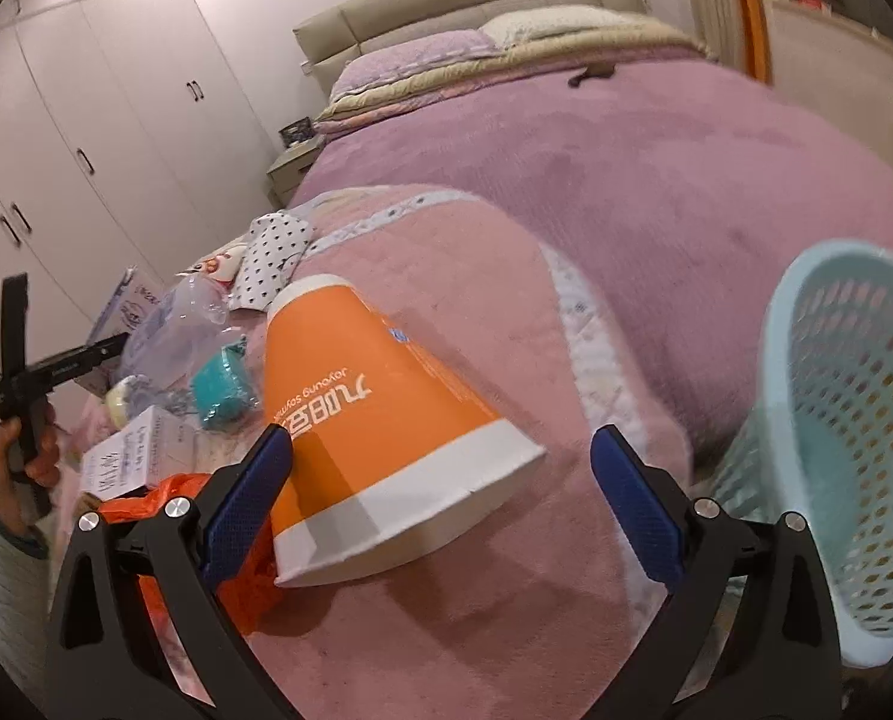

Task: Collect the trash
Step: 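Carry both items to the blue basket and open both tools to drop them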

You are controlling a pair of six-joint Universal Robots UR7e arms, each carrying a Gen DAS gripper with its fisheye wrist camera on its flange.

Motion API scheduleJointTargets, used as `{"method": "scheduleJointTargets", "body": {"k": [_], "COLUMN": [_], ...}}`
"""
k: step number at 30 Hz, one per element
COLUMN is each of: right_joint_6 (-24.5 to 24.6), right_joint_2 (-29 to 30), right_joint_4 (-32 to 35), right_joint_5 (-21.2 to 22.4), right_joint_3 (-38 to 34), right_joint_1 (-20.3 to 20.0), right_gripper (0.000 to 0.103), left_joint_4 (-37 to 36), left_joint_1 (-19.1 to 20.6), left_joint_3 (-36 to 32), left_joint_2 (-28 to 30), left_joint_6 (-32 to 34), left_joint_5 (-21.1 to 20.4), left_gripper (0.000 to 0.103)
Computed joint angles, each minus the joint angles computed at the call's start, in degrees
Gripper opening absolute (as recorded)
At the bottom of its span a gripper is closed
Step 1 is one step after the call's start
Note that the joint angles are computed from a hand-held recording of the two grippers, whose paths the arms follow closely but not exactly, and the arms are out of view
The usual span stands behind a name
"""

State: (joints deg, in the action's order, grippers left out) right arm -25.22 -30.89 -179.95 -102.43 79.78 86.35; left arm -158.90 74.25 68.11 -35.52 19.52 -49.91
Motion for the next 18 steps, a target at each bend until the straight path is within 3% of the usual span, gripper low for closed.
{"method": "scheduleJointTargets", "body": {"k": [2, 4, 5, 7, 10, 12, 18], "right_joint_6": [0.3, -1.2, -1.3, -1.1, -2.2, -2.2, -3.2], "right_joint_2": [0.4, 1.2, 1.3, 1.4, 1.9, 1.4, -0.3], "right_joint_4": [2.4, 2.5, 3.9, 5.2, 1.5, -0.1, -6.1], "right_joint_5": [0.9, 0.2, 1.0, 1.9, 0.8, 2.0, 2.1], "right_joint_3": [-0.7, -1.3, -1.9, -2.1, -1.5, -0.2, 3.6], "right_joint_1": [-0.1, 0.6, 0.7, 0.9, 1.6, 1.6, 2.6], "right_gripper": [0.093, 0.081, 0.069, 0.063, 0.056, 0.040, 0.035], "left_joint_4": [-1.3, -3.2, -3.6, -5.3, -8.8, -11.0, -15.8], "left_joint_1": [-0.2, -0.5, -0.7, -1.3, -2.2, -2.9, -5.5], "left_joint_3": [1.0, 2.6, 3.1, 4.9, 7.6, 9.5, 15.1], "left_joint_2": [-0.6, -1.5, -1.8, -2.8, -3.9, -4.9, -7.6], "left_joint_6": [0.1, 0.5, 0.5, 0.7, 2.5, 3.2, 3.8], "left_joint_5": [-0.3, -0.5, -0.6, -0.2, 0.4, 0.2, -2.7], "left_gripper": [0.036, 0.036, 0.036, 0.036, 0.036, 0.036, 0.036]}}
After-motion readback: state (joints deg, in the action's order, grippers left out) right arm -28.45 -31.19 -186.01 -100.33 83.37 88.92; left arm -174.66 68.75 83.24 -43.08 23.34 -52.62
